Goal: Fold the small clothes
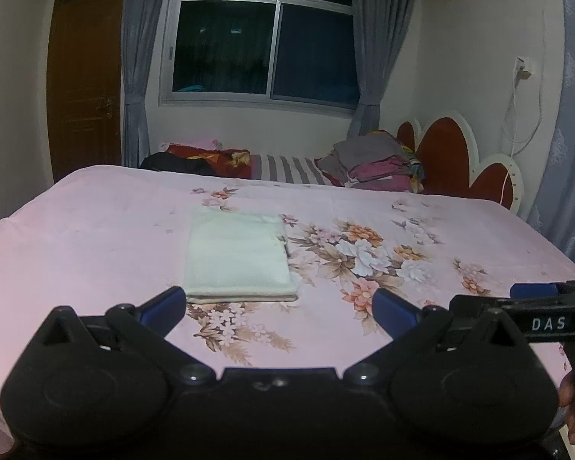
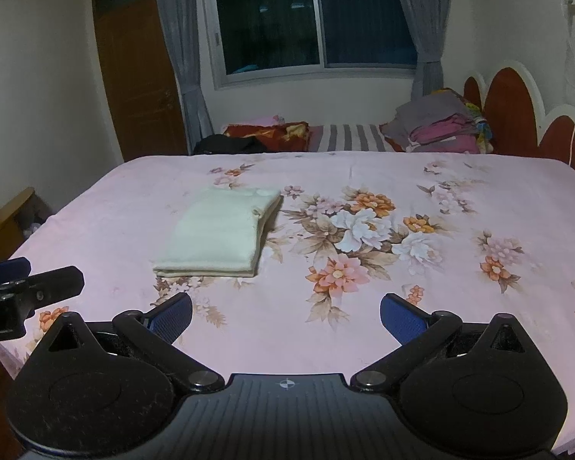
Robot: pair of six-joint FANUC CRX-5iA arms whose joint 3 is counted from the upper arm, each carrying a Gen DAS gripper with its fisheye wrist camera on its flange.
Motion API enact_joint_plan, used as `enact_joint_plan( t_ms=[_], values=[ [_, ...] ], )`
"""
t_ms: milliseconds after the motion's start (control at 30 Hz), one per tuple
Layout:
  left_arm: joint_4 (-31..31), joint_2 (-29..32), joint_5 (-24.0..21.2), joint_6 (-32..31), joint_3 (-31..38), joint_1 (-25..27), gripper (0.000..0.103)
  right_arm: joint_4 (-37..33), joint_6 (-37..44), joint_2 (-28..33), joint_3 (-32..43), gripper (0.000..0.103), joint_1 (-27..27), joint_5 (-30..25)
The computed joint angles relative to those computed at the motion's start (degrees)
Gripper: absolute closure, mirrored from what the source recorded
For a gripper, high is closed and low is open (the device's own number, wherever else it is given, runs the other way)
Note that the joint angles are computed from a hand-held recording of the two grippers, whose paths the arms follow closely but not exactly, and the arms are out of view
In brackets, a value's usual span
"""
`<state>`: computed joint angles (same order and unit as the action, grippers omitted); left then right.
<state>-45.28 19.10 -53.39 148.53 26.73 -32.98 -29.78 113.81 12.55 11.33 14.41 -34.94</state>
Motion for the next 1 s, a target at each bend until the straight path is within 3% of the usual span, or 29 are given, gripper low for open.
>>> enact_joint_plan(
  t_ms=[1000],
  values=[
    [1.9,-1.8,0.9,-2.3,-1.9,1.2,0.0,1.8,-2.7,-1.7,-1.6,0.0,1.8,1.1]
  ],
)
